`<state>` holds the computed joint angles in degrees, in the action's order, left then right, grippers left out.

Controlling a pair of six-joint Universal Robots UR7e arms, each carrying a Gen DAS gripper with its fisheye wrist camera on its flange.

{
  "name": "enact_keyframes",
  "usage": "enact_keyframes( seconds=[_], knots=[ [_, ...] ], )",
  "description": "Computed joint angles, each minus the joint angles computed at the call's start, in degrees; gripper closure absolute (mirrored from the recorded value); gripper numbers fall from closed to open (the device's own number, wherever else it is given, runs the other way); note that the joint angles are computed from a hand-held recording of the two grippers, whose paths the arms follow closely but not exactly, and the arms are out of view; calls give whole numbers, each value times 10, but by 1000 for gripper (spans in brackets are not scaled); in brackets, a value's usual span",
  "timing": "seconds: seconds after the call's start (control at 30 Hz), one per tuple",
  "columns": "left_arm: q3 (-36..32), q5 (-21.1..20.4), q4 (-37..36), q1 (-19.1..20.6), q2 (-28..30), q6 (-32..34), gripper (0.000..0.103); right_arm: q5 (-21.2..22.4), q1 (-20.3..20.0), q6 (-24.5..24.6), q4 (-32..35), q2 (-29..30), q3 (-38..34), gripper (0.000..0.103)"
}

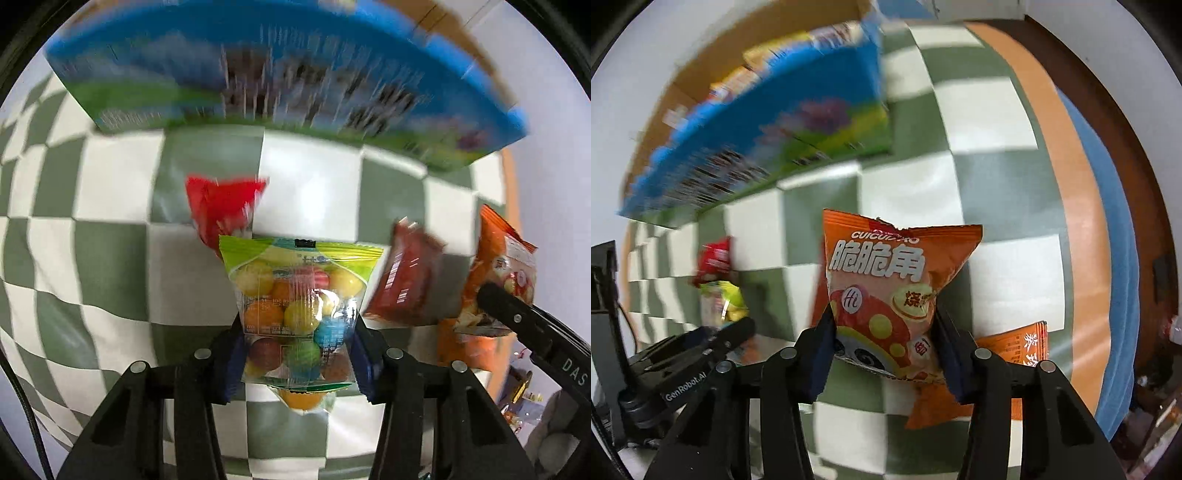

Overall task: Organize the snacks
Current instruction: 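Carry both bags over the box and open both tools inside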

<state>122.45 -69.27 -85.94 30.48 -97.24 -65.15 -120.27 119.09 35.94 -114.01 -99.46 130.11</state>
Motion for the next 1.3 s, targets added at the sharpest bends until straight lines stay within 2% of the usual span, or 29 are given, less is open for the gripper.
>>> enact_keyframes(
  seconds=[0.17, 0.3, 0.4, 0.63, 0.77, 0.9, 1.03, 1.07, 1.1, 1.13, 1.17, 1.2, 1.27, 1.3],
  knots=[
    [-88, 28, 28, -20, -7, 16, 57, 21, 46, -7, -17, 29, -66, 51],
    [-172, 58, 50, 0, 16, 50, 57, 32, 58, -39, -50, 74, -128, 51],
    [-216, 96, 66, 13, 47, 67, 57, 17, 61, -63, -75, 120, -165, 51],
    [-280, 151, 97, 113, 125, 112, 57, -7, 16, -121, -78, 218, -233, 51],
    [-310, 167, 135, 166, 163, 116, 57, -19, 1, -134, -71, 249, -245, 51],
    [-298, 153, 127, 194, 175, 124, 57, -25, -13, -139, -67, 261, -242, 51],
    [-287, 144, 127, 202, 174, 117, 55, -16, -31, -140, -58, 264, -237, 50],
    [-282, 141, 122, 203, 174, 119, 53, -12, -36, -134, -48, 266, -239, 46],
    [-279, 141, 119, 203, 174, 120, 48, -10, -42, -128, -40, 267, -239, 37],
    [-275, 144, 115, 203, 174, 122, 40, -11, -45, -125, -38, 268, -238, 32],
    [-272, 145, 109, 201, 175, 125, 31, -11, -49, -122, -32, 270, -239, 21],
    [-270, 146, 105, 199, 174, 128, 20, -9, -50, -121, -31, 270, -239, 17],
    [-263, 147, 89, 194, 170, 131, 19, -14, -49, -121, -28, 270, -239, 16],
    [-262, 147, 86, 191, 169, 131, 19, -15, -49, -121, -26, 271, -240, 11]
  ],
)
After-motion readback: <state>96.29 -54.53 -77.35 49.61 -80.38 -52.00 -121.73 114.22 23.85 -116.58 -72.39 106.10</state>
